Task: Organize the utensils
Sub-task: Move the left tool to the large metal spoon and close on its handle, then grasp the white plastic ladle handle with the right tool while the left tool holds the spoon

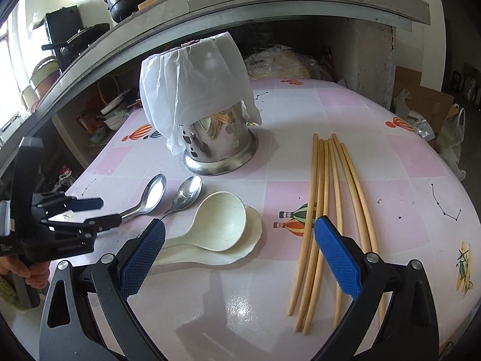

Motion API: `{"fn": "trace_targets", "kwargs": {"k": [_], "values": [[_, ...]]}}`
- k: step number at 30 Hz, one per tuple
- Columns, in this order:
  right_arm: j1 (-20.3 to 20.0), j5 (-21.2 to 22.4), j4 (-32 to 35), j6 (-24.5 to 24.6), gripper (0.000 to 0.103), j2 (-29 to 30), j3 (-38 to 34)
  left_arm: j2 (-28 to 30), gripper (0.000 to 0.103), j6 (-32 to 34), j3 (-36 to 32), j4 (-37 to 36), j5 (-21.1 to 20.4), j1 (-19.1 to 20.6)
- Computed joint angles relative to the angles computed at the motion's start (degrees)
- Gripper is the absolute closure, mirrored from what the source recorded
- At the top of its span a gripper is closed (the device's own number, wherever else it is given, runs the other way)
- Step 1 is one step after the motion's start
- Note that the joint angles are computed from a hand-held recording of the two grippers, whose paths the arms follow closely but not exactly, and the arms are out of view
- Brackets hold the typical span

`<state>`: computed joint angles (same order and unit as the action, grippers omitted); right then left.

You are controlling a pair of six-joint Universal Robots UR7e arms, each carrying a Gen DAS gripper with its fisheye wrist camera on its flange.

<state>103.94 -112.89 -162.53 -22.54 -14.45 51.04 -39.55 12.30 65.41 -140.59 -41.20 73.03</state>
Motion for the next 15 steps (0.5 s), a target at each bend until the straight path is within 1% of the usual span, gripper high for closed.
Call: {"fn": "trace_targets", "kwargs": {"k": [1, 2, 3, 7, 9, 12, 15], "values": [[0.0, 0.2, -0.1, 0.0, 0.006, 0.0, 0.1, -0.1, 0.061, -0.7, -0.1, 1.2, -0.2, 0.1], [-0.1, 0.3, -0.3, 0.0, 0.006, -0.1, 0.3, 0.0, 0.067, -1.5, -0.3, 2.7, -0.1, 0.1], [-0.1, 0.5, -0.3, 0.1, 0.006, -0.2, 0.4, 0.0, 0.076, -2.2, -0.4, 3.8, 0.3, 0.1], [-0.3, 1.1, -0.4, 0.4, 0.006, -0.5, 0.8, 0.0, 0.084, -4.9, -0.1, 5.6, 1.6, -0.1], [-0.4, 1.3, -0.6, 0.5, 0.006, -0.7, 1.2, -0.4, 0.091, -7.2, 0.7, 6.3, 2.2, -0.5], [-0.5, 1.8, -0.6, 0.7, 0.006, -1.0, 1.6, -1.6, 0.092, -13.6, 2.6, 8.1, 2.7, -1.0], [-0.7, 2.3, -0.1, 0.9, 0.006, -1.0, 1.5, -3.1, 0.092, -18.1, 4.7, 9.5, 2.0, -1.5]]}}
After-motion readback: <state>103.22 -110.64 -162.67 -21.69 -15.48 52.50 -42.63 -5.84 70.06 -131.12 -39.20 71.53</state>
